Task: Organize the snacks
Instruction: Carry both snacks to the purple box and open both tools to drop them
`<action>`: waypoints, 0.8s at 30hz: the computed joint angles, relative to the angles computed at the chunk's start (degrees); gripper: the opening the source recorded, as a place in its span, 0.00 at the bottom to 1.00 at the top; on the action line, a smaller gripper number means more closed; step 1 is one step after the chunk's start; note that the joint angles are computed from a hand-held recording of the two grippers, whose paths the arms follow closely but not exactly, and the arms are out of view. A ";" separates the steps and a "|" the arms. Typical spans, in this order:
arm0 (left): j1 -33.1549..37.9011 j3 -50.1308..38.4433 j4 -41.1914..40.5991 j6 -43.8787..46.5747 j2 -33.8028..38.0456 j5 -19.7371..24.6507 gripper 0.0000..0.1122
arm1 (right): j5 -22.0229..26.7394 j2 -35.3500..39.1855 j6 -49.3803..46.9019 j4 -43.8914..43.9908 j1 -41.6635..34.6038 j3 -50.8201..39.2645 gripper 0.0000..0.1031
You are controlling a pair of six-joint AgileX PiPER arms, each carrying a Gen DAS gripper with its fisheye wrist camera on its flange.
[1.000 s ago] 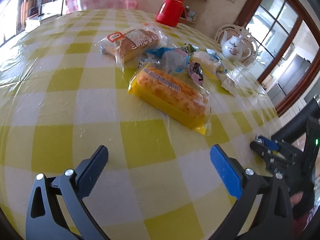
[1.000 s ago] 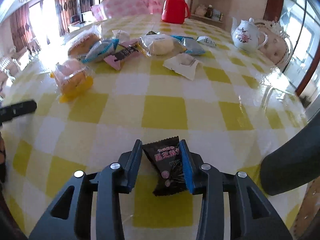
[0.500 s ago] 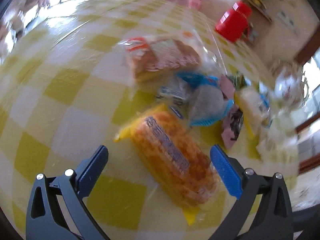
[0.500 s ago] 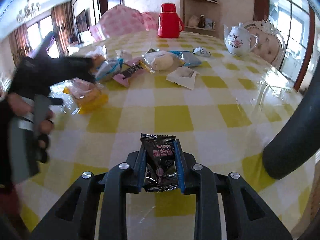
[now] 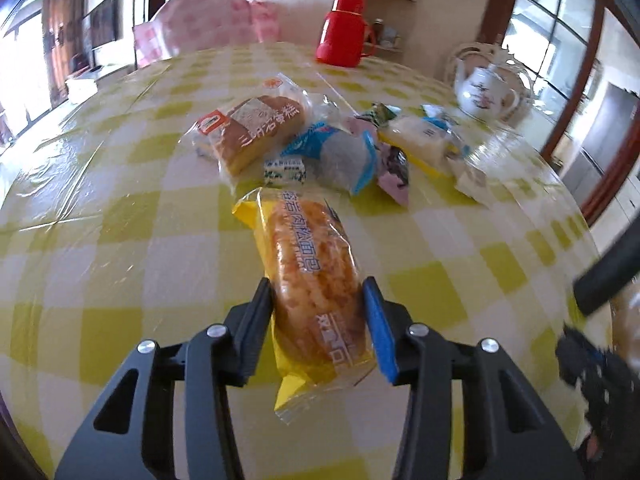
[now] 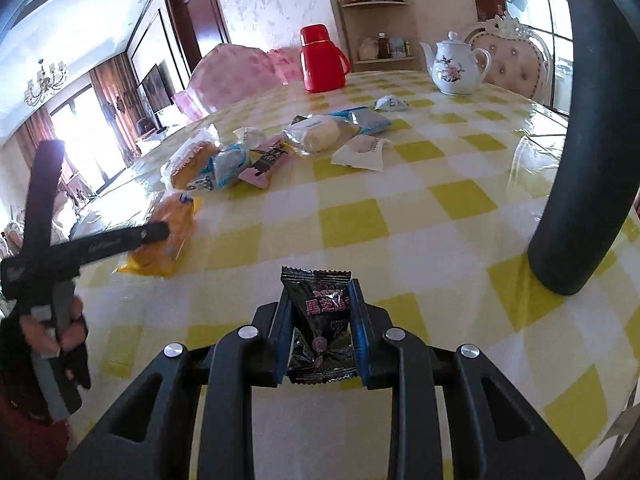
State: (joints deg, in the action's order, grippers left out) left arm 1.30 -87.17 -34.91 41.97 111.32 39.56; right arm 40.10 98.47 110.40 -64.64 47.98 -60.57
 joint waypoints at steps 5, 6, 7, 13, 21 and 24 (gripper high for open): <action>4.59 3.73 -6.64 9.29 -2.27 2.77 0.40 | 2.07 2.06 -1.34 1.03 1.73 -3.66 0.25; 5.32 4.16 -7.30 10.34 -2.59 3.18 0.40 | 2.09 2.44 -1.65 1.31 1.95 -4.27 0.25; 6.15 4.65 -7.87 11.47 -3.02 3.59 0.40 | 2.24 2.87 -2.13 1.67 2.22 -5.05 0.25; 10.41 6.42 -10.43 16.87 -4.94 5.70 0.39 | 3.86 7.11 -8.17 4.73 4.32 -12.56 0.25; 8.01 0.07 5.62 5.10 -1.49 4.84 0.90 | 5.79 13.03 -16.05 8.96 6.62 -23.50 0.25; 3.29 -1.45 15.58 0.00 0.70 1.26 0.90 | 7.05 13.86 -17.94 9.93 7.36 -25.83 0.25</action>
